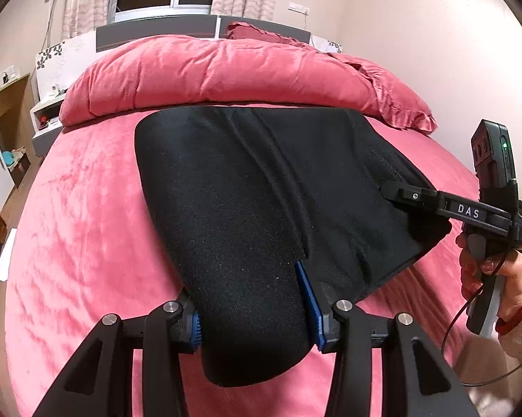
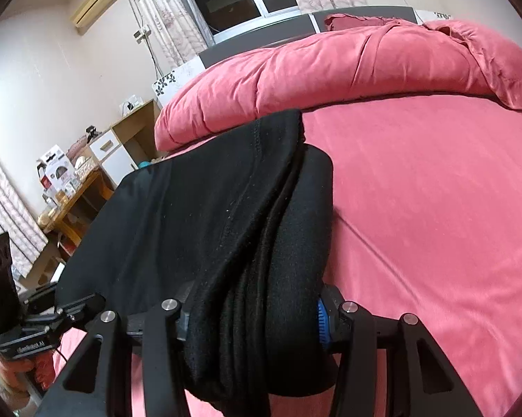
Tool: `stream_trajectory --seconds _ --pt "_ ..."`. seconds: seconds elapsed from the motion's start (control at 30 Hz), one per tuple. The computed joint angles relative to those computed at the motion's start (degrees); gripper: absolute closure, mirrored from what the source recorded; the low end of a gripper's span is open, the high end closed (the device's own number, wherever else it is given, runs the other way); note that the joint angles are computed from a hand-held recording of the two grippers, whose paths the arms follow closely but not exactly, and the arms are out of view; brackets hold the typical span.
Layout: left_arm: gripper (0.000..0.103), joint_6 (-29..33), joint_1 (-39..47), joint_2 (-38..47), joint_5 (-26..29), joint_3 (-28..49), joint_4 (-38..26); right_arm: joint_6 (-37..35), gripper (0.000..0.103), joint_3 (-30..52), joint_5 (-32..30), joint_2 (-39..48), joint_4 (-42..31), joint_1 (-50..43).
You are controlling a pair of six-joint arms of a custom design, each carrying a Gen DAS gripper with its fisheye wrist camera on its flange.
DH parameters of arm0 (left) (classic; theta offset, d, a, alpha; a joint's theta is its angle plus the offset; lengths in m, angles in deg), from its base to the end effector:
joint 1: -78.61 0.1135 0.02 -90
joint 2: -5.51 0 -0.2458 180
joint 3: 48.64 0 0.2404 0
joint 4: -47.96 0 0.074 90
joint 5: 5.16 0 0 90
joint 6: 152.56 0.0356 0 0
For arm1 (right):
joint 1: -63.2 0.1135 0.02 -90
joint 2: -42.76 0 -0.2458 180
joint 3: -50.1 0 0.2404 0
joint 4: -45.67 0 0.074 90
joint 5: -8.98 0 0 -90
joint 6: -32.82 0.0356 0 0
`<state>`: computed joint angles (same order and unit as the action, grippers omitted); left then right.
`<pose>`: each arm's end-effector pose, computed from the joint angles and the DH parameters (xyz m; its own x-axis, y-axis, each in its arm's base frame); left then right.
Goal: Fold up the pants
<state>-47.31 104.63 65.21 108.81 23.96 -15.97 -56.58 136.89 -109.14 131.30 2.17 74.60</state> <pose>0.1837 0.0736 0.2966 -0.7191 -0.0836 -0.6898 0.0186 0.9901 -0.1393 0.3184 0.0813 0.2770 -0.7014 -0.1320 -0.7005 -0.4923 0.8004 0.3421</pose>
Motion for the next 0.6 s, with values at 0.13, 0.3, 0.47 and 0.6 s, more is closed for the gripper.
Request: stream_trajectory --seconds 0.13,0.3,0.47,0.6 --pt "0.056 -3.1 -3.6 5.8 -3.3 -0.3 6.9 -0.1 0.054 3.9 1.2 6.3 2.2 0.3" --pt "0.050 -3.6 -2.2 10.1 -2.4 -3.8 12.5 2.2 0.048 7.2 0.8 13.8 2.6 -1.1" --pt "0.038 -2.3 0.3 6.9 0.0 -10.5 17.4 3.9 0.044 1.7 -0.9 12.8 8.3 -2.4" --pt "0.032 -5.0 2.2 5.7 0.4 -9.6 13.8 6.6 0.033 -0.5 0.0 9.7 7.1 -3.6"
